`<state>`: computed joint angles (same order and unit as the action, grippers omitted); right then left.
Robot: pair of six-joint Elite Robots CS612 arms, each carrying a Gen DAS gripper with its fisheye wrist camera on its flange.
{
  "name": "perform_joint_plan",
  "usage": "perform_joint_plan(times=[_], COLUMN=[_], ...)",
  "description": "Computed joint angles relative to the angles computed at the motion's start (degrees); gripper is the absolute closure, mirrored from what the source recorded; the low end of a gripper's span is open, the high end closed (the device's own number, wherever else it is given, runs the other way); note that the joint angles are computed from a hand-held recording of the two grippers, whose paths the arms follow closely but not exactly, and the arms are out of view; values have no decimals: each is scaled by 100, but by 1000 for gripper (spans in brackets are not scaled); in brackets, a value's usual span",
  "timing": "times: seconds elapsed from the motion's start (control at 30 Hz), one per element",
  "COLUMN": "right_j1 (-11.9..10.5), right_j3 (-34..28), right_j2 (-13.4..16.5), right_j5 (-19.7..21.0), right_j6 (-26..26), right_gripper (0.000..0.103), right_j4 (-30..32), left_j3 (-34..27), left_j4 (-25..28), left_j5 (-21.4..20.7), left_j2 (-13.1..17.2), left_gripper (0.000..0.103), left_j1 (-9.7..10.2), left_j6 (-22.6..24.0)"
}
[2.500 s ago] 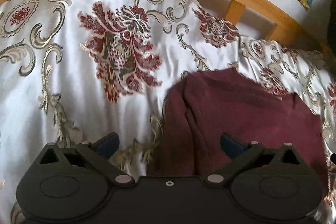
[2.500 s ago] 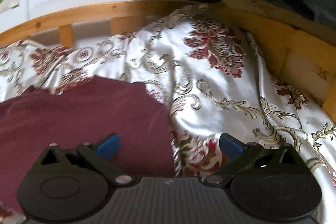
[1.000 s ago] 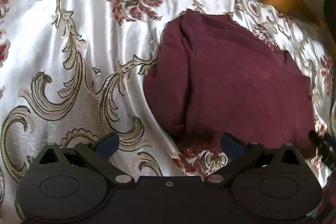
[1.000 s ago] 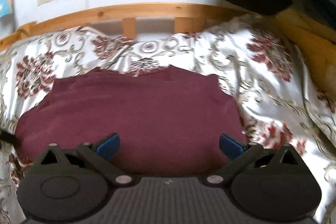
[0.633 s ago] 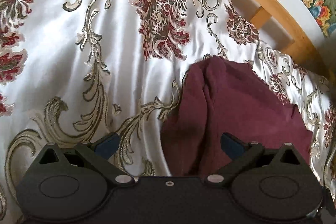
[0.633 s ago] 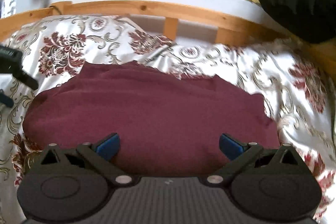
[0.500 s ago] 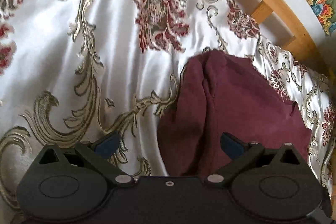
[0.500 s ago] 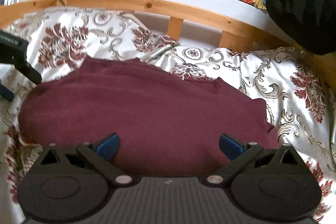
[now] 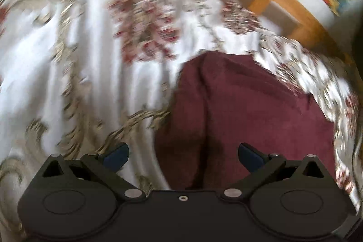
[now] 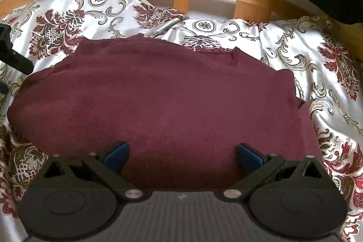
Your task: Fold small clothes
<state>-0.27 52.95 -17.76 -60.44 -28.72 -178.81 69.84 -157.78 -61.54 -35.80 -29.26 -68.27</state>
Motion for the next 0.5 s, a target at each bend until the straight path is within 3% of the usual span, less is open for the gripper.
perform_joint_plan(times=[0.13,0.27,0.5], right_j1=[16,17,27], right_j3=[0,2,12], right_j2=[-1,-5,-8], right_j5=[-49,-60,-82], right_j6=[-54,-102,-127], right_gripper=[0,0,0], right_j4=[-30,-26,-43], left_j3=[-224,-402,-516], left_j4=[-303,30,310], left_j5=[-297,-407,-425], left_j2=[202,326,389], left_gripper=[1,1,1], left_j1=[74,143,137], left_j6=[356,206,493])
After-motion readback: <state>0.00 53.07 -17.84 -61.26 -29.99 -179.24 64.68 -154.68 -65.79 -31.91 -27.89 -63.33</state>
